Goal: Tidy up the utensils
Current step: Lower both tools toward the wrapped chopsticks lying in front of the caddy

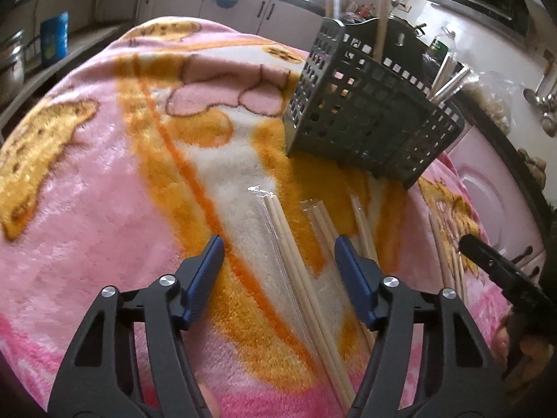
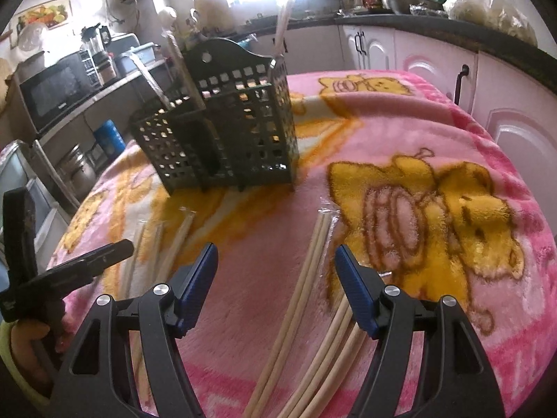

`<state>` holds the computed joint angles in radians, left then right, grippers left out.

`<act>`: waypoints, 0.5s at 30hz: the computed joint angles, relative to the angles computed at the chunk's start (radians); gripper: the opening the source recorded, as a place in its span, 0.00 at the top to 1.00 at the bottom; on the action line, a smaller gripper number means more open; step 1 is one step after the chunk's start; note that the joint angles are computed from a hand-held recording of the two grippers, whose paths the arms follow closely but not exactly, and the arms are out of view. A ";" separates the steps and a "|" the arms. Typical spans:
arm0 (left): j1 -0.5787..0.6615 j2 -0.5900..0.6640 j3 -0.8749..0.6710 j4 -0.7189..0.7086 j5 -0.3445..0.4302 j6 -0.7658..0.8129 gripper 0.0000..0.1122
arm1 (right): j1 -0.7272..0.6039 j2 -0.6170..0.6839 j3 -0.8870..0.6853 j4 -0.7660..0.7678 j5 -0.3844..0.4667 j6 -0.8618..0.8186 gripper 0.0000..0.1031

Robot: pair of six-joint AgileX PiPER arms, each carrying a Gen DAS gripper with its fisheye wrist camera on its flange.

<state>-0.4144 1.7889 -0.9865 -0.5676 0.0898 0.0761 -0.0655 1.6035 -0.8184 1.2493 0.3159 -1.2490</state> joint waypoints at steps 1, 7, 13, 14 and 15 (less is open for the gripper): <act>0.006 0.004 -0.002 -0.068 0.004 0.060 0.54 | 0.001 0.013 -0.014 -0.026 0.000 0.027 0.35; 0.024 0.019 -0.022 -0.114 0.024 0.099 0.65 | 0.015 0.107 -0.128 -0.302 0.006 0.301 0.35; 0.062 0.035 -0.030 -0.366 0.049 0.342 0.75 | 0.032 0.210 -0.262 -0.594 0.080 0.612 0.35; 0.068 0.037 -0.031 -0.394 0.056 0.370 0.76 | 0.034 0.226 -0.283 -0.615 0.098 0.640 0.36; 0.074 0.039 -0.033 -0.412 0.064 0.390 0.77 | 0.038 0.232 -0.293 -0.634 0.103 0.669 0.38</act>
